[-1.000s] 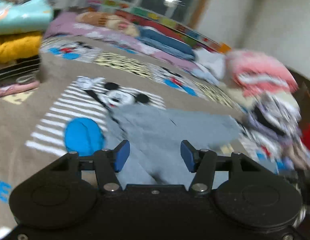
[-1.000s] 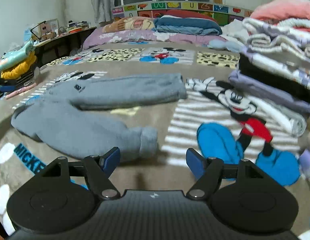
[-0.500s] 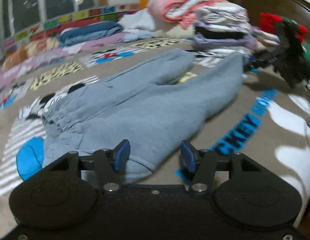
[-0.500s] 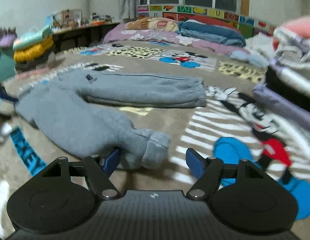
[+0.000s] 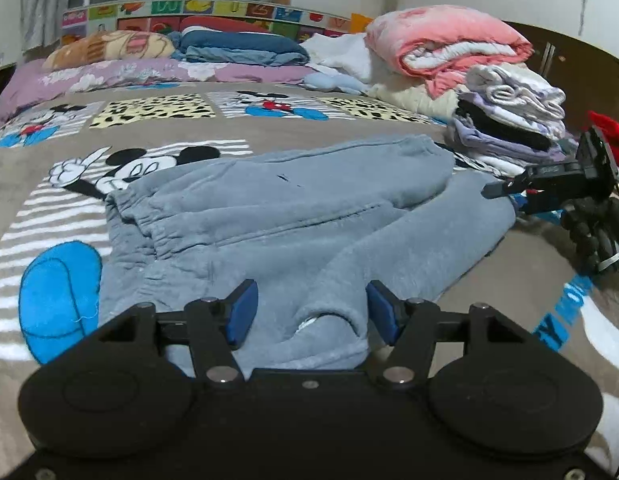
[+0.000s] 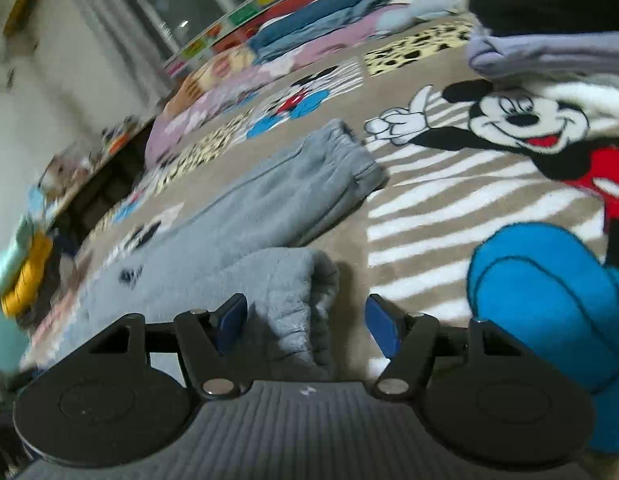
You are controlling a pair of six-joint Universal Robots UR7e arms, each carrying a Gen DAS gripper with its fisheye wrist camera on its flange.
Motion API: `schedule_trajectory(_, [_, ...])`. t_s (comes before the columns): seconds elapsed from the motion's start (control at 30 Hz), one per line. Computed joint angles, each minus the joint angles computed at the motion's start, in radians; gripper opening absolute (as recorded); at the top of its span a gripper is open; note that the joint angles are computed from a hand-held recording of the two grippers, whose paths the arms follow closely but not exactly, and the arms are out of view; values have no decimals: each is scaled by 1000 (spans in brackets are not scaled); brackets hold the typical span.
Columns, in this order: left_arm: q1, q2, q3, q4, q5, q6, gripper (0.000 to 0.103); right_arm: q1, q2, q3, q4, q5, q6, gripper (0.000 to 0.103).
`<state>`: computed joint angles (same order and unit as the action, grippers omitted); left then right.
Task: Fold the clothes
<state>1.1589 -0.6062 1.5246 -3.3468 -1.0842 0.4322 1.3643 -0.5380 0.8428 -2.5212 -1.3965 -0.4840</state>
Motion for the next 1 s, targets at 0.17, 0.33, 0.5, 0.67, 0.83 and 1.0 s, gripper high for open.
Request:
schedule_trajectory(0.17, [-5,-15,33,-1,-15,87,61,8,-60,131,-88,-35,76,33])
schedule_trajectory(0.33, [-21,-39,88,-7,-33,190,61,28,-163,230,-73,-75,134,32])
schedule_trajectory(0.5, [-31,-74,151,-22,-95,275,61,35,-267,255,94,-123,178,32])
schedule_trajectory(0.67, [-43,-97,203,-18,-101,332,61,45,-295,279,209,-295,181,35])
schedule_trajectory(0.83, [-56,-109,257,-74,-49,398,61,15,-328,446,-52,-293,206,55])
schedule_trajectory(1.0, [-73,-80,291,-218,56,501,61,-24,-399,639,-281,-190,218,60])
